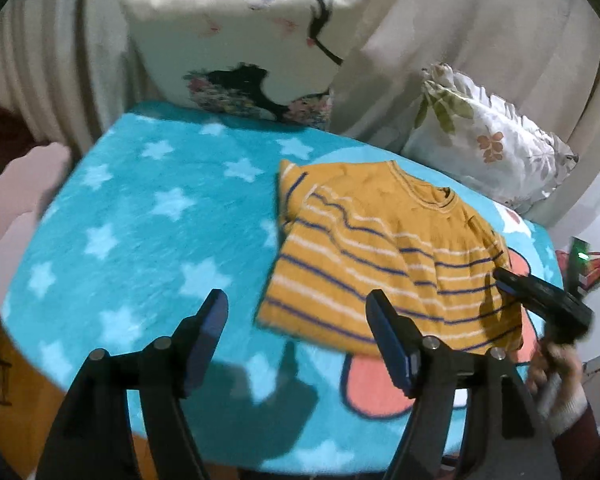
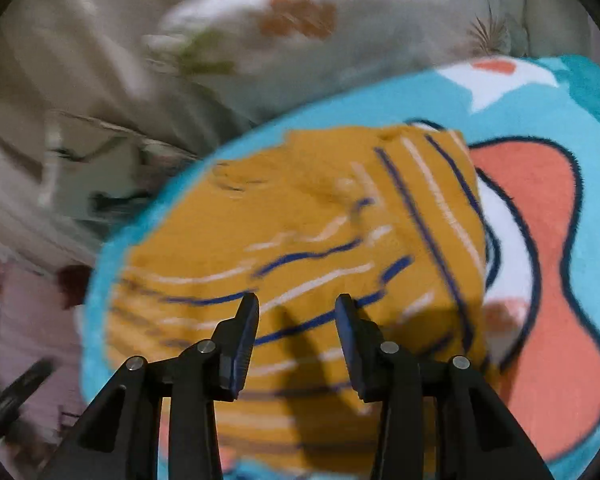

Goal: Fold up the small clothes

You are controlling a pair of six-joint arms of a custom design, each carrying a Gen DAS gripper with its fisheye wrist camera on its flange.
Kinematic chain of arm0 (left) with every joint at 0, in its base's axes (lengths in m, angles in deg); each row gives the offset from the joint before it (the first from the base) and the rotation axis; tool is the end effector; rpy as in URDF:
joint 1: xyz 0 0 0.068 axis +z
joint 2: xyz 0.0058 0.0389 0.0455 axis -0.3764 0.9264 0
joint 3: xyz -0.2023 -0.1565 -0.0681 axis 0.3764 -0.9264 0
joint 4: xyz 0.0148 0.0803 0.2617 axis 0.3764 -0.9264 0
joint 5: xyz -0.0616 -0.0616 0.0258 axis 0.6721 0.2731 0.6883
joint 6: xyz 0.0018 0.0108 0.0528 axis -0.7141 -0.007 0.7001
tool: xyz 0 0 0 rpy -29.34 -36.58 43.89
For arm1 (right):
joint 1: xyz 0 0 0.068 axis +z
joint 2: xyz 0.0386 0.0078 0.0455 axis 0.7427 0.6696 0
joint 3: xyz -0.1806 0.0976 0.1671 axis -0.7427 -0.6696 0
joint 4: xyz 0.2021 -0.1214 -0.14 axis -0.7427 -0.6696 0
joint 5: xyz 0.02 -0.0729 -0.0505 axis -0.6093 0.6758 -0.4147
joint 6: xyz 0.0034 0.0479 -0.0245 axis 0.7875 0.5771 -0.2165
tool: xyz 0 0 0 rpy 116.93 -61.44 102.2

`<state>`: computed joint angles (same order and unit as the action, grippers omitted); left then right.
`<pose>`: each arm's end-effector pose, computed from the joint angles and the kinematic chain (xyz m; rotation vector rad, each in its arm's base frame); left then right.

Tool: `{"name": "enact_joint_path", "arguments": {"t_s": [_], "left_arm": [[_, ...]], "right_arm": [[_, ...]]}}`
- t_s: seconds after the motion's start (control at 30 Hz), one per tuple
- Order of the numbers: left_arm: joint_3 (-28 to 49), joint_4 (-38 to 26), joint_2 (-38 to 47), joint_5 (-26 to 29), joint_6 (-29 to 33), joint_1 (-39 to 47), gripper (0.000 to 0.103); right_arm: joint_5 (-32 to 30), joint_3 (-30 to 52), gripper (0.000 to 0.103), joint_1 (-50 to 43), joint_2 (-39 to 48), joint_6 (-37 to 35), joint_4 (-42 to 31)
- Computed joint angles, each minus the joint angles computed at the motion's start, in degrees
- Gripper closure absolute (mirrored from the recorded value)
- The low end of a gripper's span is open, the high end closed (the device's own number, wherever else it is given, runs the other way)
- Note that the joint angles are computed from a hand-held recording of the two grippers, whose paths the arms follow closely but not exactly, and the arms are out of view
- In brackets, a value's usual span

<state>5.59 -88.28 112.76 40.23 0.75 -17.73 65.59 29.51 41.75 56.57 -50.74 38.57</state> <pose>0.3396 0.0109 0.1540 0.4583 2.5099 -0.4264 0.2534 -0.0210 0.0516 0.8989 2.3881 0.4586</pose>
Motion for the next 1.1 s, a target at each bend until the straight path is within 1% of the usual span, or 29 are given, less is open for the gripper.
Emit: {"name": "enact_joint_path", "arguments": {"t_s": [0.03, 0.07, 0.1, 0.13, 0.17, 0.23, 0.27, 0.33, 0.4, 0.43, 0.47, 0.5, 0.57, 0.6, 0.63, 0.67, 0.7, 0.73, 0.77, 0.8, 0.87, 0.9, 1.0, 1.07, 1.1], "left_arm": [[-1.10, -0.28, -1.28, -0.24, 0.32, 1.32, 0.027], [-1.90, -0.38, -1.93, -0.45, 0.70, 2.64, 0.025], [-2.19, -0.44, -1.88, -0.49, 1.13, 3.87, 0.024], [-2.32, -0.20, -1.40, -0.60, 1.21, 4.54, 0.024], [-2.04, -0.02, -0.12, -0.62, 1.11, 5.44, 0.024], [-0.05, -0.68, 3.63, -0.05, 0.44, 6.32, 0.024], [1.62, -1.23, 6.41, 0.82, 0.09, 6.56, 0.024], [4.28, -1.00, 10.93, 1.76, -0.37, 5.92, 0.024], [7.49, -0.36, 15.67, 2.26, -0.09, 4.03, 0.024], [9.35, -0.10, 18.09, 2.78, -0.07, 2.95, 0.024], [11.46, 0.15, 20.79, 3.60, -0.01, 1.95, 0.024], [13.80, 0.30, 23.65, 4.47, -0.04, 0.97, 0.024], [18.07, 0.01, 28.70, 5.73, -0.03, -0.53, 0.024], [20.68, -1.16, 31.41, 6.06, 0.33, -1.08, 0.024], [24.47, -4.05, 35.22, 6.42, 1.20, -1.62, 0.024], [25.39, -4.70, 36.19, 7.00, 1.99, -1.58, 0.026], [24.54, -3.96, 35.29, 7.40, 3.64, -1.38, 0.033], [26.58, -8.07, 36.02, 6.91, 6.99, -1.48, 0.042], [28.99, -12.85, 36.92, 7.29, 10.17, -0.81, 0.059], [31.13, -16.94, 37.71, 8.17, 12.10, 0.31, 0.064], [35.38, -25.03, 38.91, 10.41, 15.25, 3.80, 0.064], [35.83, -26.57, 38.49, 11.15, 16.67, 5.45, 0.064], [36.26, -28.45, 36.11, 12.16, 21.07, 10.60, 0.063], [38.57, -30.07, 36.39, 12.29, 22.45, 13.45, 0.061], [39.73, -30.49, 36.95, 12.21, 22.92, 14.64, 0.060]], "right_arm": [[-0.49, 0.36, 0.066, -2.92, 2.82, 0.03, 1.19], [-2.31, -0.62, 0.076, -6.21, 4.29, 0.48, 3.79], [-6.69, -2.43, 0.076, -11.15, 5.09, 1.59, 7.55], [-8.62, -3.51, 0.076, -13.84, 4.34, 2.10, 8.11], [-8.88, -4.69, 0.073, -15.77, 1.33, 1.60, 6.32], [-4.00, -5.30, 0.062, -14.72, -6.78, -0.40, -2.14], [-2.49, -5.69, 0.062, -13.45, -12.05, -1.49, -6.58], [-1.09, -5.72, 0.062, -9.98, -19.66, -1.49, -12.62], [3.39, -3.84, 0.057, -3.39, -25.43, -0.52, -18.71], [5.33, -2.66, 0.052, 0.20, -26.27, 0.51, -20.32], [7.08, -0.54, 0.049, 4.57, -25.39, 1.98, -21.38], [8.09, 2.08, 0.048, 8.24, -21.94, 3.75, -20.55], [7.23, 8.06, 0.048, 13.98, -14.23, 5.68, -19.40], [7.50, 10.15, 0.048, 16.68, -11.29, 6.68, -19.07], [7.85, 14.37, 0.048, 19.41, -6.39, 7.47, -19.66], [8.19, 17.55, 0.048, 21.37, -2.89, 8.06, -20.26], [8.04, 21.63, 0.048, 23.22, 1.31, 8.56, -20.95], [7.59, 25.90, 0.048, 24.88, 5.43, 9.01, -21.51], [7.42, 29.38, 0.048, 26.16, 8.53, 9.34, -22.10], [7.22, 34.71, 0.048, 27.60, 12.96, 9.46, -23.39], [7.22, 44.76, 0.046, 29.49, 20.87, 9.21, -26.51], [7.74, 50.94, 0.046, 30.26, 25.55, 8.92, -28.99], [11.63, 65.03, 0.041, 32.75, 35.48, 8.57, -37.17], [16.09, 77.04, 0.032, 34.52, 43.41, 8.65, -46.39], [17.80, 79.73, 0.031, 35.09, 45.06, 8.80, -48.98]]}}
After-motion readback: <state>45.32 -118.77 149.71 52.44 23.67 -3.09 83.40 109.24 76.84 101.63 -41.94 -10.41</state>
